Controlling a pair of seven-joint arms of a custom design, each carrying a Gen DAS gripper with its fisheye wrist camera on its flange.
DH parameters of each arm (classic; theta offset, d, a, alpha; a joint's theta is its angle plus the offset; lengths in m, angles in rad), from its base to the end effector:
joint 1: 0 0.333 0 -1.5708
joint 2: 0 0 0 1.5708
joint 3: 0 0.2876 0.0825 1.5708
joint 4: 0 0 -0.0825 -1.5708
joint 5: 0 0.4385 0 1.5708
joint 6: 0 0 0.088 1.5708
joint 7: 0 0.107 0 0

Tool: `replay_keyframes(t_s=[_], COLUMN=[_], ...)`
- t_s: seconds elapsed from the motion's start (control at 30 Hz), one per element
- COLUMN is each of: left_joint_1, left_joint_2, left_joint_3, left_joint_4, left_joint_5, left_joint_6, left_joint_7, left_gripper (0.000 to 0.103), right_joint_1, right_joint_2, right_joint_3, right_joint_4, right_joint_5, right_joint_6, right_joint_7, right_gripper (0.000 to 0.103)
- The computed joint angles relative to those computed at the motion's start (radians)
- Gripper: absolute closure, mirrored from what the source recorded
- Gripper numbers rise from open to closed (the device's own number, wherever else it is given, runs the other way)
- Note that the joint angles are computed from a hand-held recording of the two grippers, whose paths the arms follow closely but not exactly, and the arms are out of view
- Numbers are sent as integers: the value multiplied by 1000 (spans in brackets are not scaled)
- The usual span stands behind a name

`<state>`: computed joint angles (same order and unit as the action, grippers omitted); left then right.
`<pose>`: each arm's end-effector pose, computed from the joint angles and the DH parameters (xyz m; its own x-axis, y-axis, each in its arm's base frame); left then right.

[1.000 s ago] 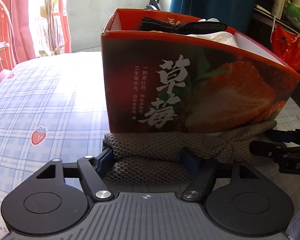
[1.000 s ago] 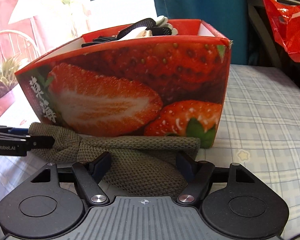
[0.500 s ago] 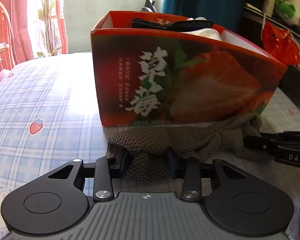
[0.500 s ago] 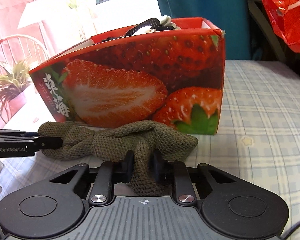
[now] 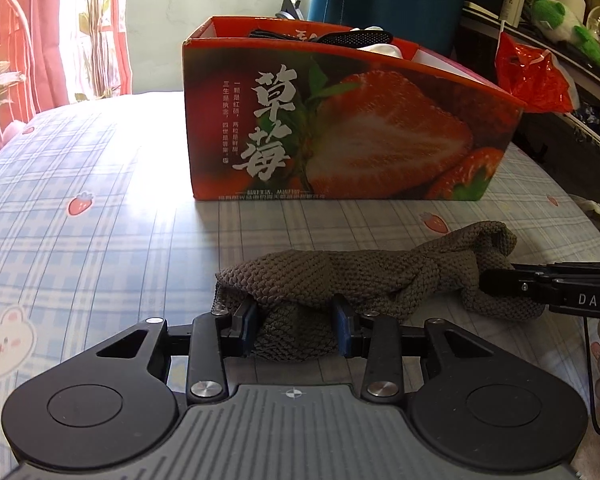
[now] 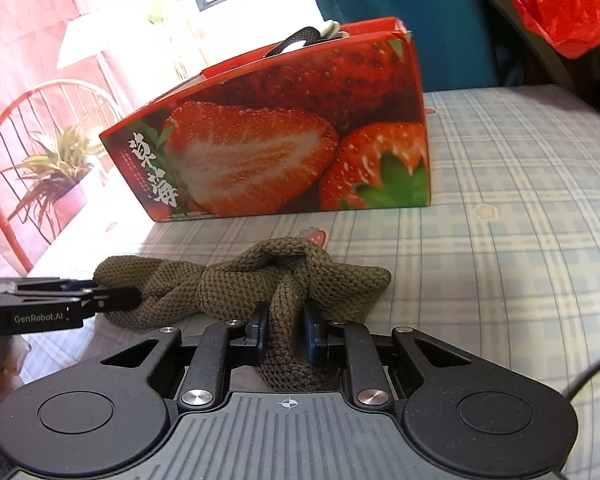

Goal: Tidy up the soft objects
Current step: 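Lift the grey knit cloth with both grippers, lower it into the box, open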

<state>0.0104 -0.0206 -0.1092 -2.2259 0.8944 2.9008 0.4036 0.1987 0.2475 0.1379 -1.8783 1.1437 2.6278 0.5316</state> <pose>0.5939 -0.1059 0.3848 0.2320 -0.9701 0.0714 -0.6663 -0.2120 -0.7149 0.6576 0.2026 0.3680 0.5537 -0.7408 -0.3803 -0.7028 -0.1706 -0.6907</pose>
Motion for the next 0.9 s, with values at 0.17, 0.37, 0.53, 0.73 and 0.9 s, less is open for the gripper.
replay_keyframes(t_s=[0.17, 0.37, 0.53, 0.73, 0.9], left_joint_1=[1, 7, 12, 37, 62], left_joint_2=[0, -7, -21, -69, -111], left_joint_3=[-3, -3, -5, -13, -18], left_joint_4=[2, -6, -13, -8, 45], left_joint_5=[66, 153, 233, 413, 538], left_joint_6=[-5, 8, 8, 11, 21], left_joint_7=[-76, -155, -258, -423, -491], left_gripper=[63, 63, 81, 83, 83], right_joint_1=[3, 2, -3, -16, -12], right_joint_2=[-2, -4, -4, -47, -53], right_joint_3=[7, 8, 8, 17, -2], right_joint_4=[-6, -10, -7, -7, 65], right_joint_5=[20, 52, 73, 271, 328], right_joint_6=[25, 27, 19, 24, -19], right_joint_7=[-57, -104, -118, -331, -393], right_gripper=[87, 87, 90, 91, 91])
